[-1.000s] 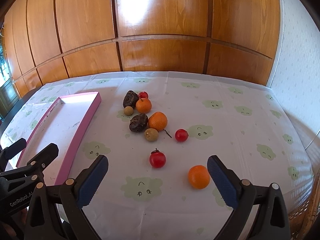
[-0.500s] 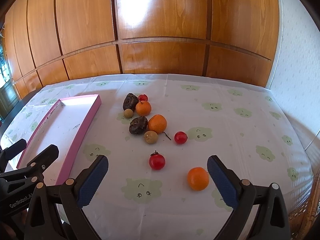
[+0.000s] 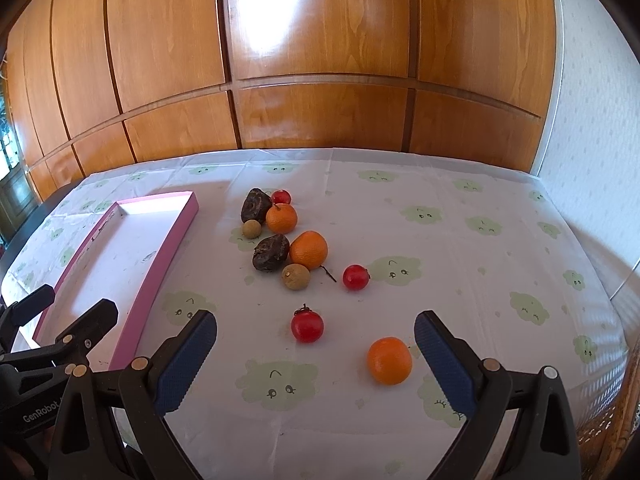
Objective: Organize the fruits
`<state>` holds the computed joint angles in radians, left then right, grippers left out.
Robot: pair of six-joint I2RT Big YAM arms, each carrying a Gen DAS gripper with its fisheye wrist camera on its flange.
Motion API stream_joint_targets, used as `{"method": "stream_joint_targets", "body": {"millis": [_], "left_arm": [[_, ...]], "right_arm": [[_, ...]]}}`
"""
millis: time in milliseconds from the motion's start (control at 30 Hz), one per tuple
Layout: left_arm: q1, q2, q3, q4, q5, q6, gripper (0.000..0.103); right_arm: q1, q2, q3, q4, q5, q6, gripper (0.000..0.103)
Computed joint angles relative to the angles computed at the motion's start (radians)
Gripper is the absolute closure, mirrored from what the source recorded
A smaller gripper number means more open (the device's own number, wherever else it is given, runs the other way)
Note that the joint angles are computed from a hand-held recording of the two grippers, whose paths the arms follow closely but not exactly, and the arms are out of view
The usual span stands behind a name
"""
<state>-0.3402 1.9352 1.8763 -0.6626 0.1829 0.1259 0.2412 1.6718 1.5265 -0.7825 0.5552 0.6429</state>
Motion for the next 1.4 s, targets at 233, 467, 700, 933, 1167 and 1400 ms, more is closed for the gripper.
{"method": "stream_joint_targets", "body": {"millis": [233,467,700,933,1167,1400], "left_arm": [[0.005,0.014,0.021,-0.037,0.080,0.016,0.000],[-0.004,0.054,0.083,-0.143,0.194,0.048,0.000],[-0.039,0.137,0.221,-0.310,0.224,0.135,0.000],[-0.097,0.241,0.385,-0.456,0.205,0.198,0.004],[-0.147,0.374,0.601,-0.607,0.180,0.205,0.030],[-0.181,0.578,0.943,-0.787,0.136,0.206,0.064]], "right_arm": [[-0.058,-0.041,-0.017,0.012,-0.038,-0.009,0.002],[-0.190,-0.085,-0.015,0.017,-0.159,-0.031,0.006],[-0.303,-0.065,-0.009,-0.013,-0.273,-0.038,0.029],[-0.345,-0.066,-0.044,0.018,-0.363,-0.017,0.049],[-0.340,-0.050,-0.028,0.010,-0.449,-0.048,0.055],[-0.349,-0.029,-0.010,-0.015,-0.507,-0.038,0.055]]}}
